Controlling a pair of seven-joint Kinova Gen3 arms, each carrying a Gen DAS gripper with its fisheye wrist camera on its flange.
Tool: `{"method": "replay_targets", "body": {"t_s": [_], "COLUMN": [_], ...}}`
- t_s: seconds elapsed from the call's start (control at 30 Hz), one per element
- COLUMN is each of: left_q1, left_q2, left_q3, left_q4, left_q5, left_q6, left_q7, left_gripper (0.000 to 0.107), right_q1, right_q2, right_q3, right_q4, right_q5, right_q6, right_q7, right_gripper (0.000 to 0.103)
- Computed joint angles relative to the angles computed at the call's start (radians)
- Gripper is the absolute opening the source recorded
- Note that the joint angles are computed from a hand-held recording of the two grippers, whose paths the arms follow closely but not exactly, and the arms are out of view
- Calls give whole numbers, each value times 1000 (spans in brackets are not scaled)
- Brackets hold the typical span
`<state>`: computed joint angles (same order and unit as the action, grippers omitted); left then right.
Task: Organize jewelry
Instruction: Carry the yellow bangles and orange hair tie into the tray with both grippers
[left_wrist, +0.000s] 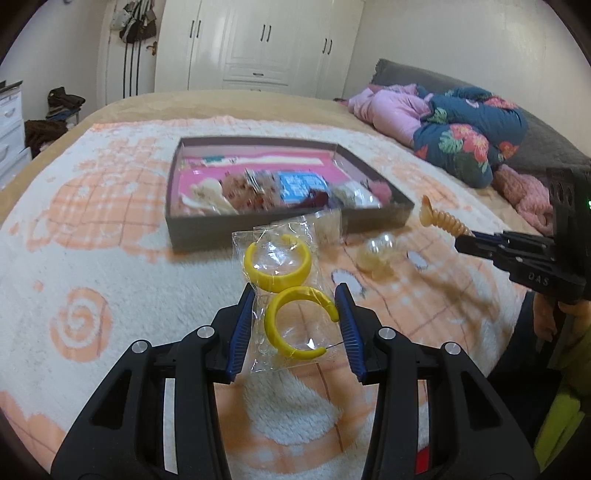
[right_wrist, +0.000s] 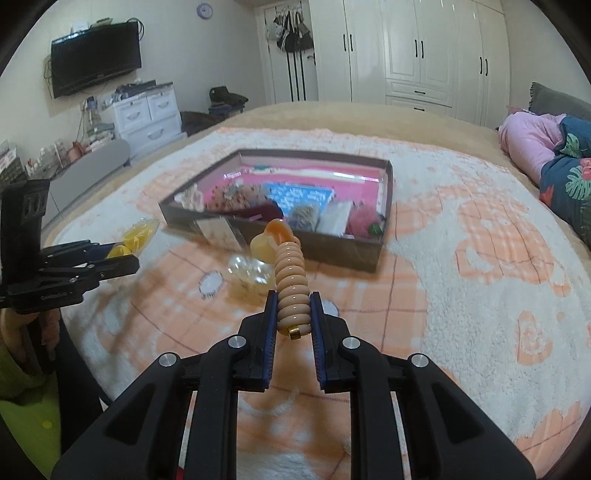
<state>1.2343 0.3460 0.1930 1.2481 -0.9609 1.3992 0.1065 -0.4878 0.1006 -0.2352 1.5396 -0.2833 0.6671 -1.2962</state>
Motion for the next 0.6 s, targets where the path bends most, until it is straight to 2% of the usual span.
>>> {"method": "replay_targets", "body": {"t_s": [0.33,0.6], "left_q1": [-16,-49], "left_q2": [-31,-37], "left_q3": [1,9], "left_q4": [14,4], "left_q5": [-61,-87], "left_q6": [38,17], "left_q7": [11,-25], "left_gripper": [35,35], "right_q1": [-30,-58], "right_q2": [28,63], "right_q3": [-1,2], "right_q4": [-69,-120], "right_q5": [51,111], "right_q6": [-1,-14], "right_q7": [-61,-123], "right_gripper": [17,17]}}
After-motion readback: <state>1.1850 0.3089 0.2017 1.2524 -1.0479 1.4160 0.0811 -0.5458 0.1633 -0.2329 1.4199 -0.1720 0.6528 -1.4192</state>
